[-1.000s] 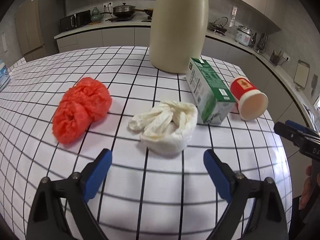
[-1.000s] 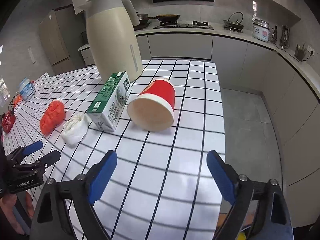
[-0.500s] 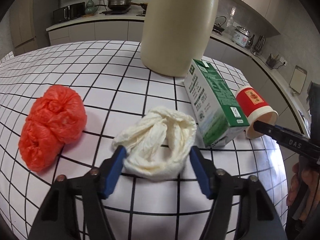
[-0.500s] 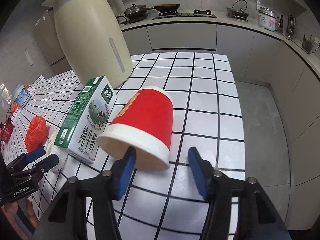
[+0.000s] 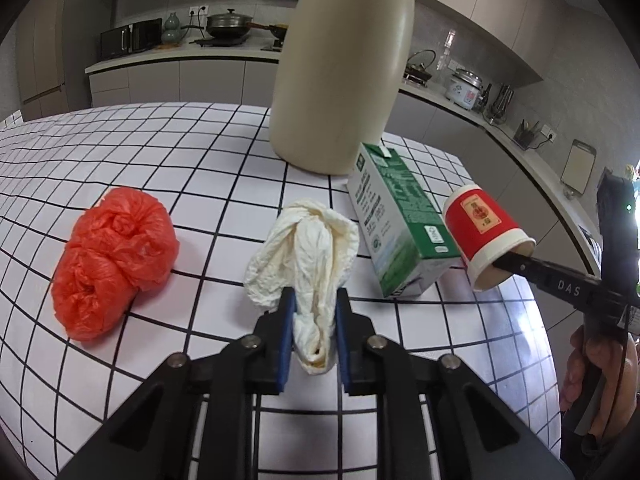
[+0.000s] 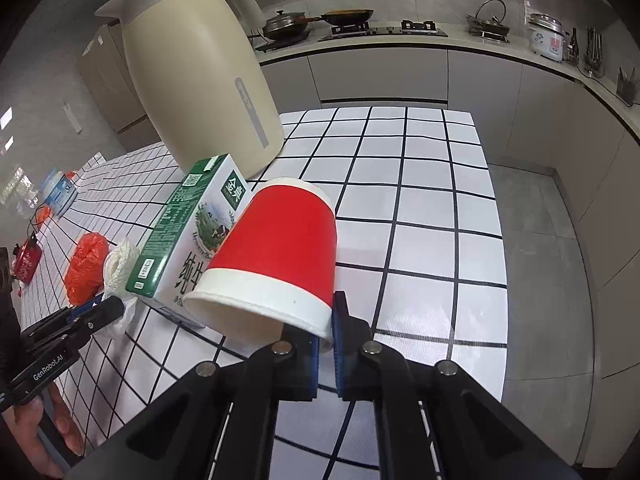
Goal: Collect trash
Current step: 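Carry tissue and red cup toward the bin above its opening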
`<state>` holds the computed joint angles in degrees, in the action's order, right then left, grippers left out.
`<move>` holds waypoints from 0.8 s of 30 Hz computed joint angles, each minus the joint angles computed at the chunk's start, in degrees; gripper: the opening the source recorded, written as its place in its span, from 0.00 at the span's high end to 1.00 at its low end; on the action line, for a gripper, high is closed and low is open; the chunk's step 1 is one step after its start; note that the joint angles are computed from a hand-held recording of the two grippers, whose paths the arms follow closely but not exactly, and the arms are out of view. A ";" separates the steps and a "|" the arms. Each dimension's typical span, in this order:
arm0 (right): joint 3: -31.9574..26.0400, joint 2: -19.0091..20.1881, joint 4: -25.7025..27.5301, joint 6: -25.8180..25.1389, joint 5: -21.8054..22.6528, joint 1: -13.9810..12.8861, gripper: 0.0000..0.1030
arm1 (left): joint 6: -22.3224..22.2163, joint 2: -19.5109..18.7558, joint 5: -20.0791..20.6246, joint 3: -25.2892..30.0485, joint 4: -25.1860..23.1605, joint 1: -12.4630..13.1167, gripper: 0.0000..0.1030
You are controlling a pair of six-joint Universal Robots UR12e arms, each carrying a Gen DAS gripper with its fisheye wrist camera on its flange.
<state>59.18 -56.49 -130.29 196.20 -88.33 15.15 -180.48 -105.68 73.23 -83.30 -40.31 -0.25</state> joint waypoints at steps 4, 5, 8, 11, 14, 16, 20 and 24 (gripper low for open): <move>2.18 -1.57 -1.92 0.78 -0.25 0.22 0.94 | 0.02 1.16 -0.08 -1.12 0.62 0.33 0.81; 2.74 -1.99 -2.31 0.99 -0.28 0.30 0.94 | 0.20 1.43 -0.17 -1.38 0.61 0.43 0.81; 4.25 -3.16 -3.09 1.37 -0.54 0.57 0.94 | 0.44 2.42 -0.44 -2.39 0.93 0.64 0.81; 6.21 -4.71 -3.95 1.91 -0.91 0.95 0.94 | 0.99 3.44 -0.71 -3.43 1.11 0.69 0.81; 8.51 -6.57 -4.58 2.43 -1.55 1.46 0.94 | 1.65 4.64 -1.39 -4.68 1.33 0.85 0.81; 10.05 -7.80 -5.01 2.75 -2.15 1.83 0.94 | 2.08 5.56 -1.86 -5.68 1.65 0.88 0.81; 13.08 -10.31 -5.76 3.38 -3.35 2.67 0.94 | 2.90 7.39 -3.10 -7.61 1.87 0.85 0.81; 16.16 -12.83 -6.65 4.48 -4.56 3.40 0.94 | 3.92 9.12 -4.40 -9.41 2.36 0.75 0.81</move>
